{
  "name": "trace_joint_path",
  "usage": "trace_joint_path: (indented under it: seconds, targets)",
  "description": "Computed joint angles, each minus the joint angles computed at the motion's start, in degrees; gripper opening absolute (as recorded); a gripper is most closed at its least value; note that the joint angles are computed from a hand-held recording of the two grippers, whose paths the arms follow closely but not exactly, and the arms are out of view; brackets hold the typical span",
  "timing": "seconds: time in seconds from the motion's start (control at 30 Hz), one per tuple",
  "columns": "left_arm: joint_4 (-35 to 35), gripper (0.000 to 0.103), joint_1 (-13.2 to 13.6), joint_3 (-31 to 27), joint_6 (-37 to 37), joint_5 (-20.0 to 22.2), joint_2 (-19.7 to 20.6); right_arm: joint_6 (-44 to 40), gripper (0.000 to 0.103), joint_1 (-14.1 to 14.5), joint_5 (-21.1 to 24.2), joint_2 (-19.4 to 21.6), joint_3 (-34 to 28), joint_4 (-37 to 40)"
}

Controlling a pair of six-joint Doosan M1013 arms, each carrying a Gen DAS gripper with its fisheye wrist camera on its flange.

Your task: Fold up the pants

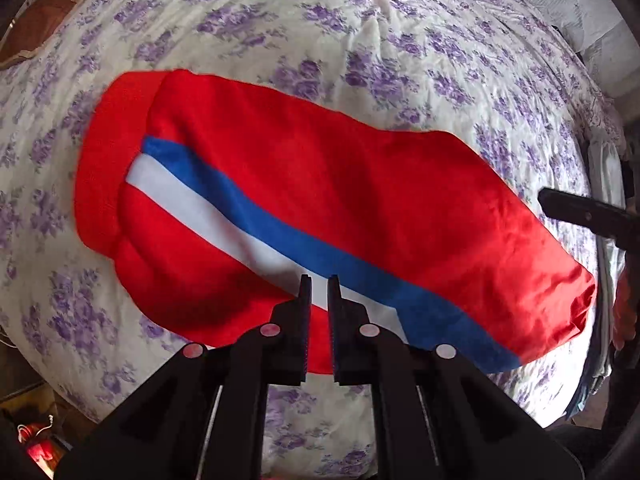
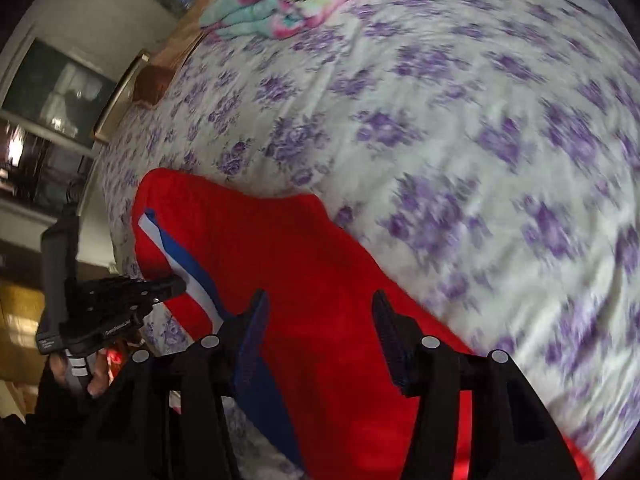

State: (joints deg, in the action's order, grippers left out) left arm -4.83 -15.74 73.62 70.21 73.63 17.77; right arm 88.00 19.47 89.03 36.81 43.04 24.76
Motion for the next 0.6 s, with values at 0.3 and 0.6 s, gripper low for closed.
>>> trace_joint_path:
  seconds: [0.3,0.6]
  targets:
    - [5.4,0.006,3.5,-1.6,-6.5,3.9,1.5,0.7,0.019,2.0,22.2,19.7,-30.7,1.6]
    - [14.7,0.002,2.4,-4.2,-11.3,8.0,4.0,2.0,0.012,2.1,18.2,20.2,-32.4,1.4]
